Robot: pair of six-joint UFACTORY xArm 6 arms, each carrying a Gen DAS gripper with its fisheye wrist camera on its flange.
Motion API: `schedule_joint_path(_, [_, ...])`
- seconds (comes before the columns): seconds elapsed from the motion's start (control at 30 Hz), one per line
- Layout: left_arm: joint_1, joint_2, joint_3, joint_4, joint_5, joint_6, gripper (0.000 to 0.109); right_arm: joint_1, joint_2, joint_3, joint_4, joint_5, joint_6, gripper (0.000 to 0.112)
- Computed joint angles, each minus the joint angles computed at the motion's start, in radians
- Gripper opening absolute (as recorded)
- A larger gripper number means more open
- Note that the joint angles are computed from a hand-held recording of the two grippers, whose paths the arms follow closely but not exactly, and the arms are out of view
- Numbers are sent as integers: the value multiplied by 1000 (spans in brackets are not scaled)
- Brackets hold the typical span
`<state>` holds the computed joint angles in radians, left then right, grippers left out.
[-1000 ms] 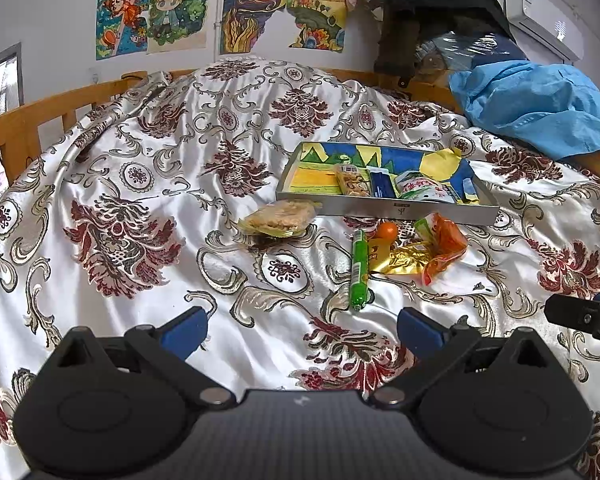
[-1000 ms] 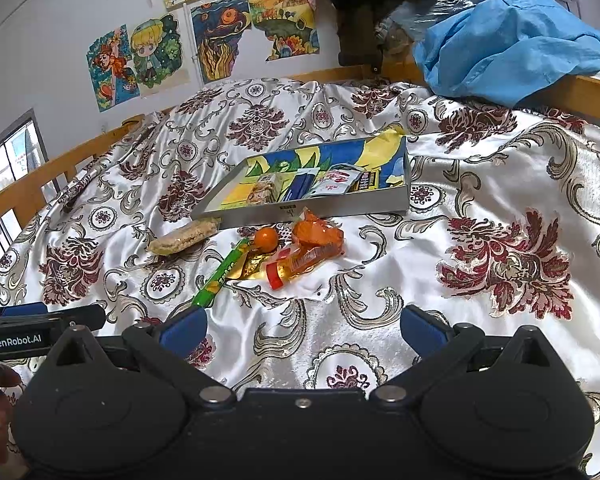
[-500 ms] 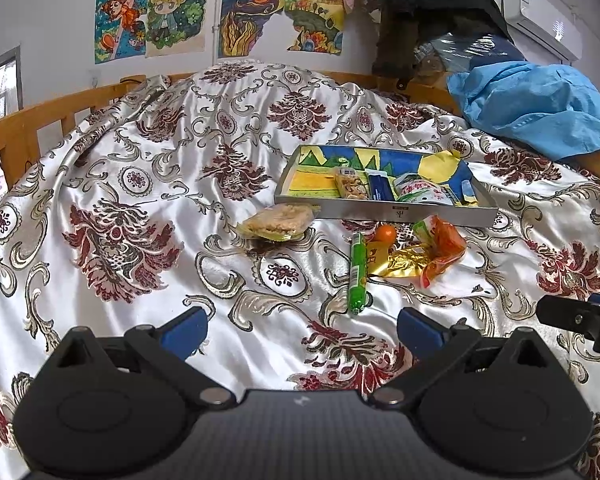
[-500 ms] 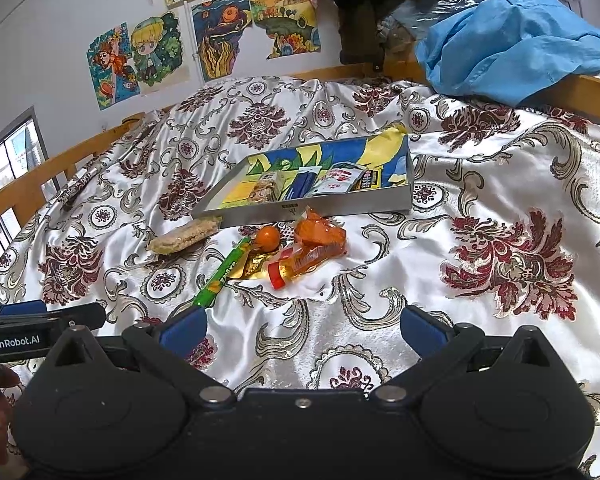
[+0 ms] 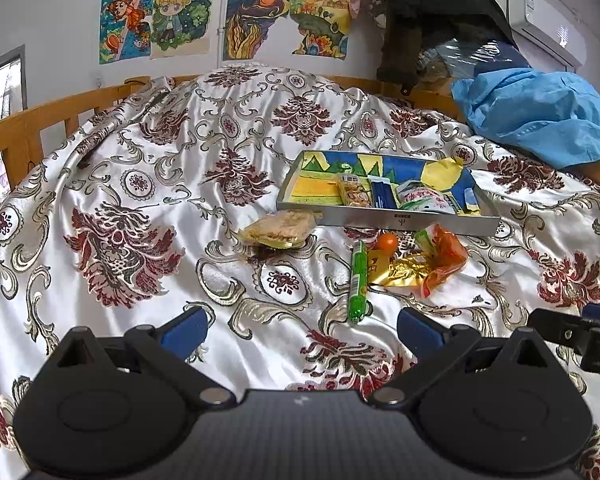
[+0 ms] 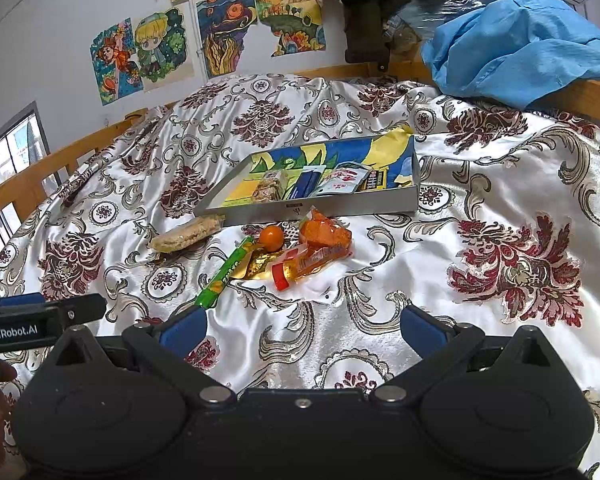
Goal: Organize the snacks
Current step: 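Move both open tools toward the snacks lying beside the tray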
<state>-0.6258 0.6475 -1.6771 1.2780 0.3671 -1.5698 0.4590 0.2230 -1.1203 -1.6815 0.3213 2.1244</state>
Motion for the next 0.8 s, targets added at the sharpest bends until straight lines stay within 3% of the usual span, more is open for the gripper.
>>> schedule_joint_path(0.47, [7,36,-51,-16,15,21,103,-13,21,-18,12,-18,-31,102])
schedule_joint_path(0.8, [23,119,-171,-101,29,127,103,-36,90,-97,58,-44,-109,102])
